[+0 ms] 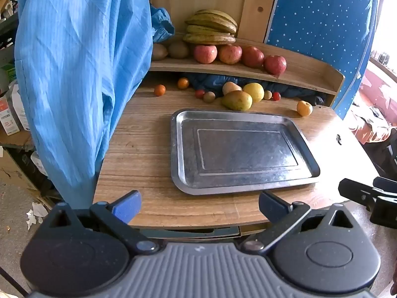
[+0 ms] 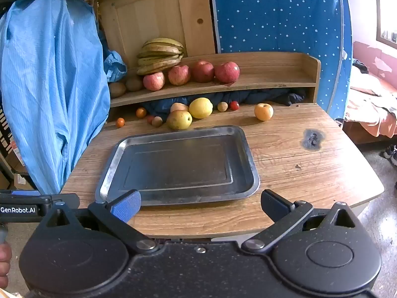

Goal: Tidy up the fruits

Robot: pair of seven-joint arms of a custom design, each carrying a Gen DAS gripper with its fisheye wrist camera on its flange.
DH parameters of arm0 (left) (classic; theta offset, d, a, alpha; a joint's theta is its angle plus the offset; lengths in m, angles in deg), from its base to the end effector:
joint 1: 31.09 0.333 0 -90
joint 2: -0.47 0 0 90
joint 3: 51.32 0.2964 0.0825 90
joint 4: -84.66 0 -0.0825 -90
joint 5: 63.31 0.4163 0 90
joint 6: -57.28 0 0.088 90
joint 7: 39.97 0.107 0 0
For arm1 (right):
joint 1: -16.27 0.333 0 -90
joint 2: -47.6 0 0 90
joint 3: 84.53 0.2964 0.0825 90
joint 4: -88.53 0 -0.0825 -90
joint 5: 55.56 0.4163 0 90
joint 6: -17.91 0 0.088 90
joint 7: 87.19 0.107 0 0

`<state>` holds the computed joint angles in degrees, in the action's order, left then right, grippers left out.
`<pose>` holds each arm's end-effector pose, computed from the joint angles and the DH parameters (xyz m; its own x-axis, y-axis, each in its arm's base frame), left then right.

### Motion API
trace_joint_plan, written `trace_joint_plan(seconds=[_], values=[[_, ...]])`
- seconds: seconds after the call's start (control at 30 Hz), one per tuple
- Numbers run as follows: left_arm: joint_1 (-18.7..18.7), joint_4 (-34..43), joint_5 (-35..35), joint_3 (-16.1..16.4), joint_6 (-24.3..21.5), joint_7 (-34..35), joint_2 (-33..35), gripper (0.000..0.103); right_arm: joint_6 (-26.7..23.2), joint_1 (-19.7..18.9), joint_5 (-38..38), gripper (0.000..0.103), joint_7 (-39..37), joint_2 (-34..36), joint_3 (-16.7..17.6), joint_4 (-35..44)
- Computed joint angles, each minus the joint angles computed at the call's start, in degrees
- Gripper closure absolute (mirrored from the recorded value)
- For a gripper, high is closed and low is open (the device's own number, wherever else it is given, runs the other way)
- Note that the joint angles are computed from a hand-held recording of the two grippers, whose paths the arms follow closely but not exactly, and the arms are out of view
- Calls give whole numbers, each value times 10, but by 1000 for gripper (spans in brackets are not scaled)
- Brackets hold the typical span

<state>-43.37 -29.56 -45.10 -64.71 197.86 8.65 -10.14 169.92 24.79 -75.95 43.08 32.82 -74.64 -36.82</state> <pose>0.5249 -0.2618 0.5861 0.0452 -0.9934 0.1052 -0.7623 -0.1023 -0.6391 0.5263 0.1918 0.5454 -0.0749 -0.9918 -0.1039 -0.7131 0.1261 -0.6896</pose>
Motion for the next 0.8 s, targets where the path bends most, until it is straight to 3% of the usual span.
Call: trace_joint_plan(seconds=[0.8], values=[[-1, -5, 0, 1, 0, 5, 0, 0, -8, -3, 1, 0, 7, -8, 1, -8]])
